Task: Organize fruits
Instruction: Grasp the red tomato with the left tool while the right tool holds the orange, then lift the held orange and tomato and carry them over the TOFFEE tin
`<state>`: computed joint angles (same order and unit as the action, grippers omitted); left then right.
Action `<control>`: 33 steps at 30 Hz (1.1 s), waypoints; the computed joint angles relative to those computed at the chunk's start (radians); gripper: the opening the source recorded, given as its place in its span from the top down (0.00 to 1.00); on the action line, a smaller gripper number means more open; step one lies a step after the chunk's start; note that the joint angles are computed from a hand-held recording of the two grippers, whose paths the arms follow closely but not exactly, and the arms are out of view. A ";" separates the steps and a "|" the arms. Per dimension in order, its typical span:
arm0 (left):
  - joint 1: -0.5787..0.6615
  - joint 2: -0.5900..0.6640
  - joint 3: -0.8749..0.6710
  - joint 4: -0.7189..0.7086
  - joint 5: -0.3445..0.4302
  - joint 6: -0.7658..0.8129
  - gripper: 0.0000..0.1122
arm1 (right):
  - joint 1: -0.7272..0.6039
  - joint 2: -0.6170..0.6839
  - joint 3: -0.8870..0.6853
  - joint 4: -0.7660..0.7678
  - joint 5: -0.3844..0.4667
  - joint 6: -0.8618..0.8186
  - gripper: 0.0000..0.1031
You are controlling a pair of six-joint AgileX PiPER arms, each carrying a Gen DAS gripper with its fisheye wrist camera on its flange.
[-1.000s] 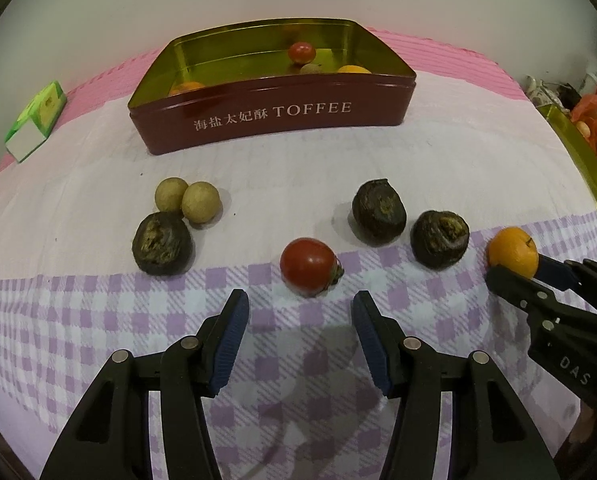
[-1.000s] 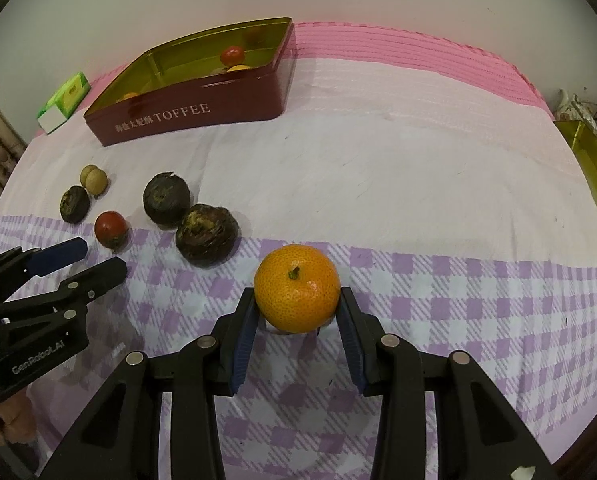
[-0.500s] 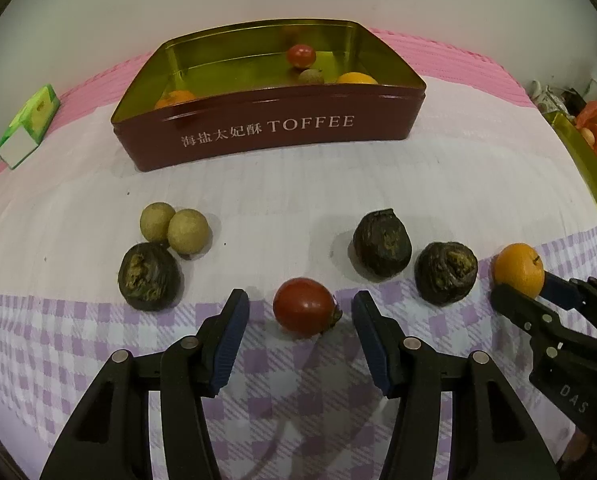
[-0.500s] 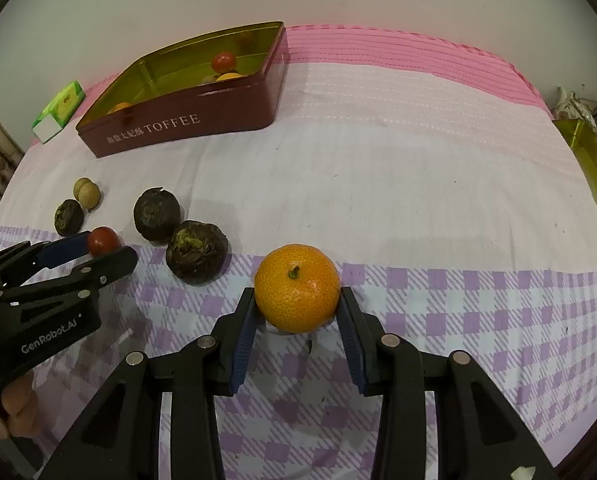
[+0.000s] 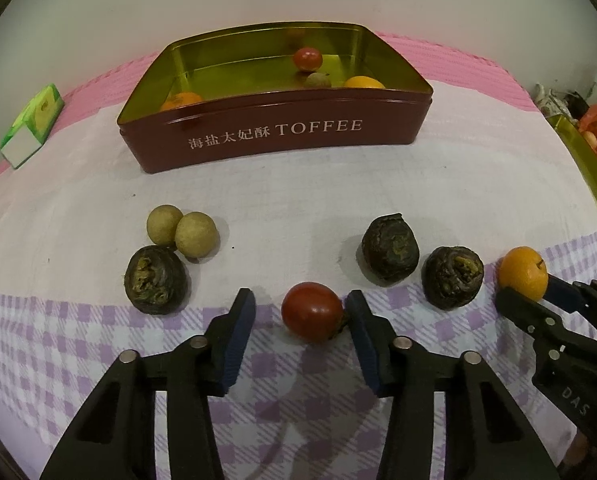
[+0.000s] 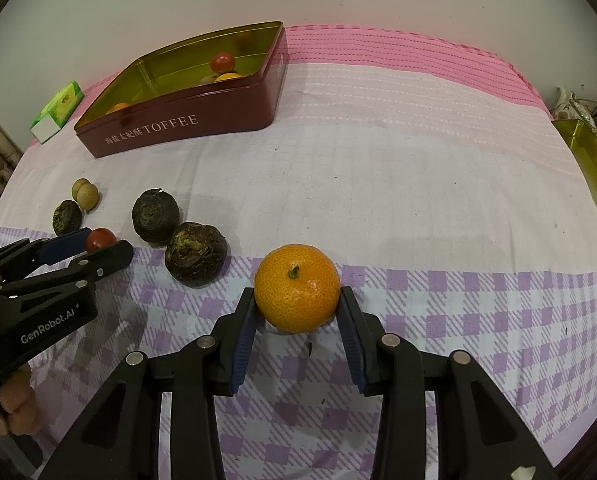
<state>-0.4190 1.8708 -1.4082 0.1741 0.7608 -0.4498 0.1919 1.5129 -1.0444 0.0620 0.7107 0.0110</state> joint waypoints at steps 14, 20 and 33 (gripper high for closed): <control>-0.007 -0.025 0.034 -0.007 -0.025 0.023 0.71 | 0.037 -0.011 0.019 -0.077 -0.018 0.063 0.63; -0.005 -0.043 0.067 -0.006 -0.056 0.030 0.72 | 0.053 -0.012 0.028 -0.119 -0.029 0.093 0.63; -0.004 -0.077 0.105 -0.042 -0.067 0.079 0.73 | 0.059 -0.015 0.030 -0.133 -0.029 0.110 0.64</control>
<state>-0.4233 1.7938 -1.3030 0.1322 0.6935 -0.3704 0.2507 1.4982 -1.0147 -0.0707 0.6815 0.1209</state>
